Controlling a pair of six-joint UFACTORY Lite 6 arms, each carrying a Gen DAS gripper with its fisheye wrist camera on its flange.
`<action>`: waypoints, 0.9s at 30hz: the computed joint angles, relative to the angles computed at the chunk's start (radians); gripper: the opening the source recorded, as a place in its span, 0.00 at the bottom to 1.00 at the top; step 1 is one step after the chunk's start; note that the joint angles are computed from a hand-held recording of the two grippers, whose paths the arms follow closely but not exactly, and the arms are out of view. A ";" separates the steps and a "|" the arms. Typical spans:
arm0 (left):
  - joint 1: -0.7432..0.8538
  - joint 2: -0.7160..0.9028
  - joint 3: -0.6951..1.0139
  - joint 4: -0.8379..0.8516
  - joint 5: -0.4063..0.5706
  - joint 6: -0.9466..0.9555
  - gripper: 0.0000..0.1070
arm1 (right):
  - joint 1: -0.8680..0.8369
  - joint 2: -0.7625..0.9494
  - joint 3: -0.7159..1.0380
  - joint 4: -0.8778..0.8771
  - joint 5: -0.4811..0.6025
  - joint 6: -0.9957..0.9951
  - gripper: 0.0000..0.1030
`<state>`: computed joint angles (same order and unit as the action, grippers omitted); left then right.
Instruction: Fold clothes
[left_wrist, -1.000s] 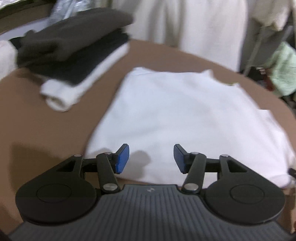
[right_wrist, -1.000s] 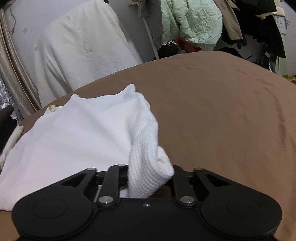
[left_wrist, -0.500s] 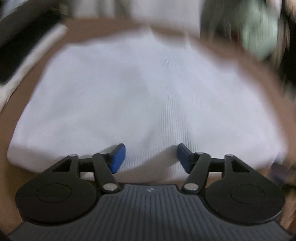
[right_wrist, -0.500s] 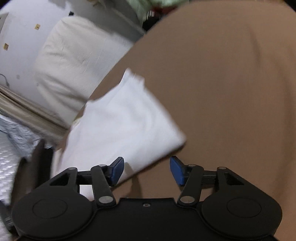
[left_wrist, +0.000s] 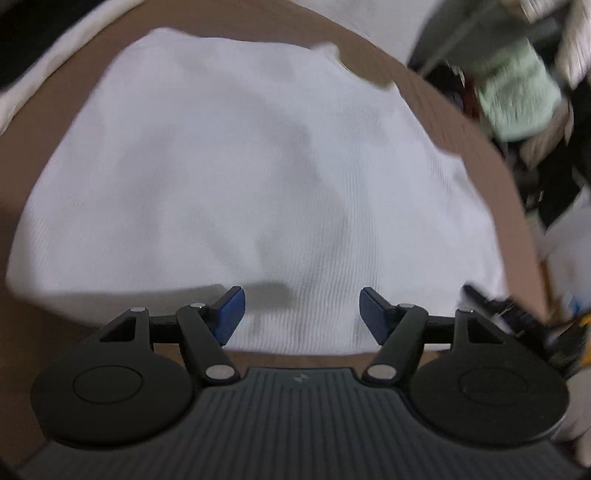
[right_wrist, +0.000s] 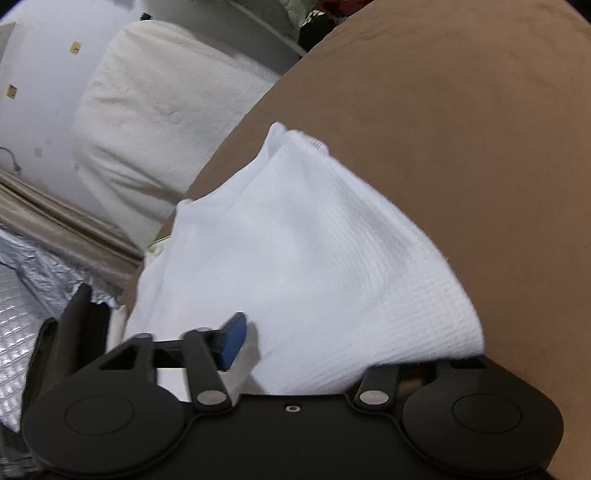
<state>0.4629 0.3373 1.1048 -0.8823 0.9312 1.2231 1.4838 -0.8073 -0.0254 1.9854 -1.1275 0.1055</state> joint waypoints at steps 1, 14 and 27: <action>0.016 0.016 0.006 -0.011 0.017 0.015 0.64 | -0.041 -0.009 0.008 0.008 0.021 -0.060 0.29; 0.202 0.396 0.430 -0.219 0.285 0.019 0.33 | -0.282 0.473 0.671 0.003 -0.091 -1.081 0.13; 0.365 0.728 0.815 -0.367 0.470 -0.244 0.38 | -0.464 1.348 1.623 -0.059 0.580 -1.822 0.11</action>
<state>0.8280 1.0653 1.9193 -1.2491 1.4012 0.9794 1.0197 0.5412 1.5976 1.9262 -0.5471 -1.7170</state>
